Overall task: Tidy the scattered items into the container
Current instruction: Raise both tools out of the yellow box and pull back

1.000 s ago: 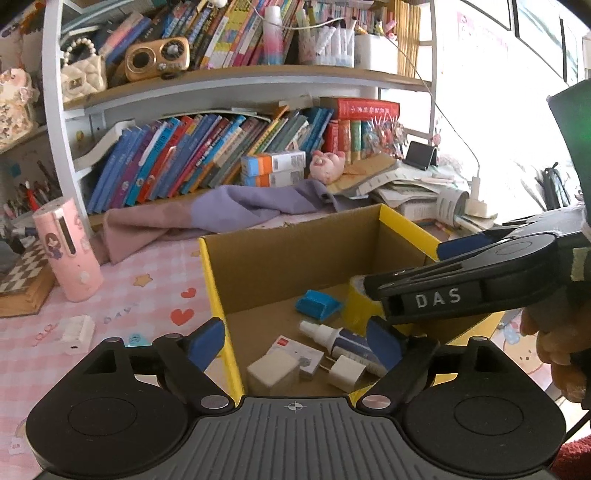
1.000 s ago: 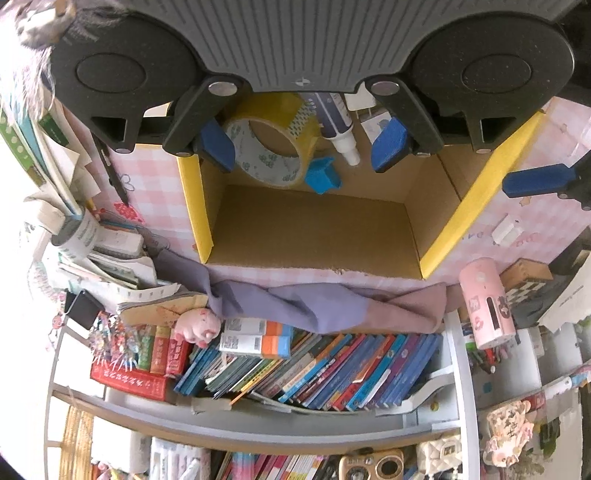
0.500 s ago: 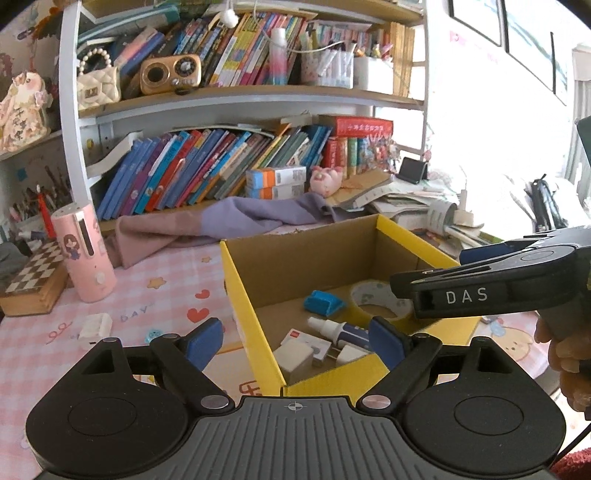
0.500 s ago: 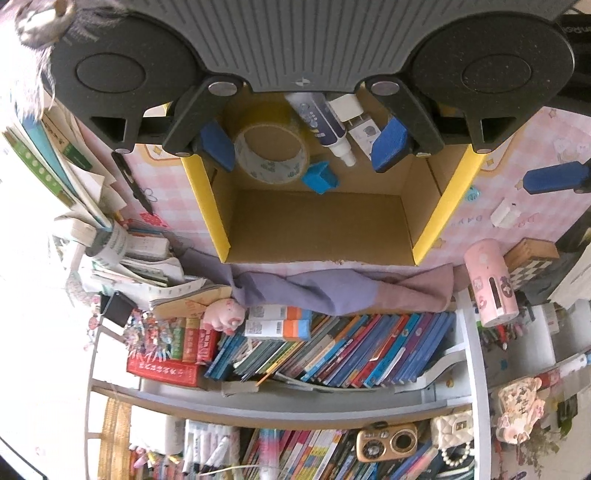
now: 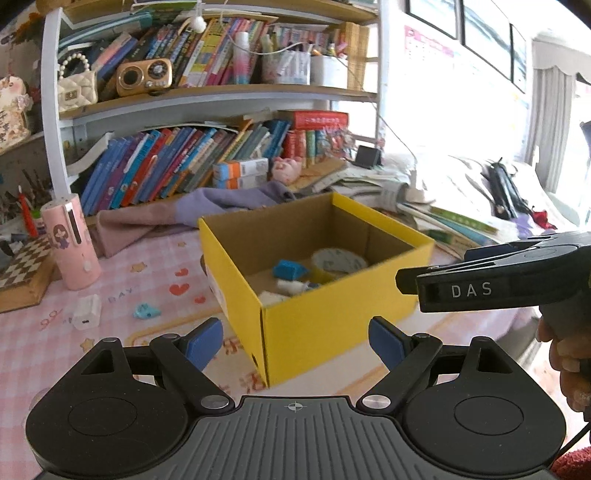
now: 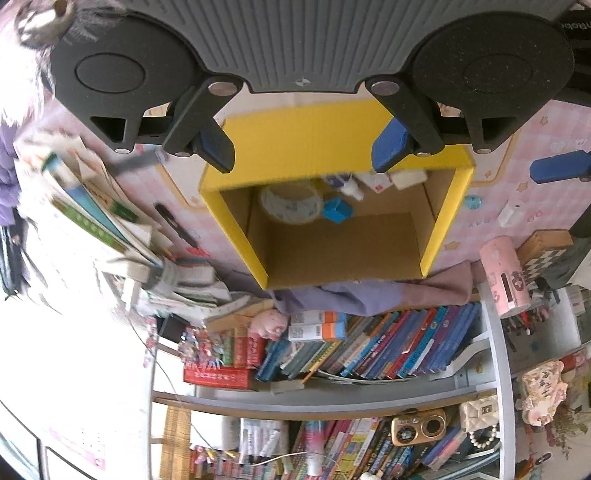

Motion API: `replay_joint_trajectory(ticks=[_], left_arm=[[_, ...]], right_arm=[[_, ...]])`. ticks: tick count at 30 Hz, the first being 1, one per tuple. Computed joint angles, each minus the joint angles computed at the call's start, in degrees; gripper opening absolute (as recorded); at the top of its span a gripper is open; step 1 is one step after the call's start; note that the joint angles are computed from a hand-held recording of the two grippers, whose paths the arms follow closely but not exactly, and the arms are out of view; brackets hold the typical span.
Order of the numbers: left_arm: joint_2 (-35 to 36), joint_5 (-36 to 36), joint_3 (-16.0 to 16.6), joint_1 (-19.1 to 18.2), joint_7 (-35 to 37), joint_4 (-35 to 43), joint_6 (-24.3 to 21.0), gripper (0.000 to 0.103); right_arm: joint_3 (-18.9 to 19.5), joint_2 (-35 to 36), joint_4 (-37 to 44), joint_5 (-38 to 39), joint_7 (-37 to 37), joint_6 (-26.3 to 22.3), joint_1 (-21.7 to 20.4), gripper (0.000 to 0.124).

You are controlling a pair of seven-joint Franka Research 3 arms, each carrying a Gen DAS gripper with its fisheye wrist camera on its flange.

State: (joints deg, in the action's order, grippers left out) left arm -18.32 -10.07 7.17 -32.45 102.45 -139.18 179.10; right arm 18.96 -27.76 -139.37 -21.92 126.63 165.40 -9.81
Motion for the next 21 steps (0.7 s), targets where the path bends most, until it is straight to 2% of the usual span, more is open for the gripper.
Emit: replay_joint_trajectory(ticks=[4,7,15,21], left_arm=[[-3.9,-1.0,2.7,-2.8,2.8,-3.3,-1.2,0.089],[-6.4,-1.3,3.7,-3.5,4.2,-5.4,-2.6,0.089],[-11.8,-1.8,3.4,-1.8,5.4,-9.6,-6.7,0.089],[-14.6,-1.9,2.0,0.8,5.4,-12.1,-9.4,0.089]], right_arm=[[2.2,-4.9,-3.3,0.6,3.6,-2.6,0.3,0.081],[3.7,-7.8,-5.1,1.0,5.9,-4.6,0.7,0.081],[4.9,-12.6,-8.3,2.9,9.4,-9.7,4.7,0.082],[5.3,-13.5,-8.9,3.7,11.1,-13.0,7.8,0.083]])
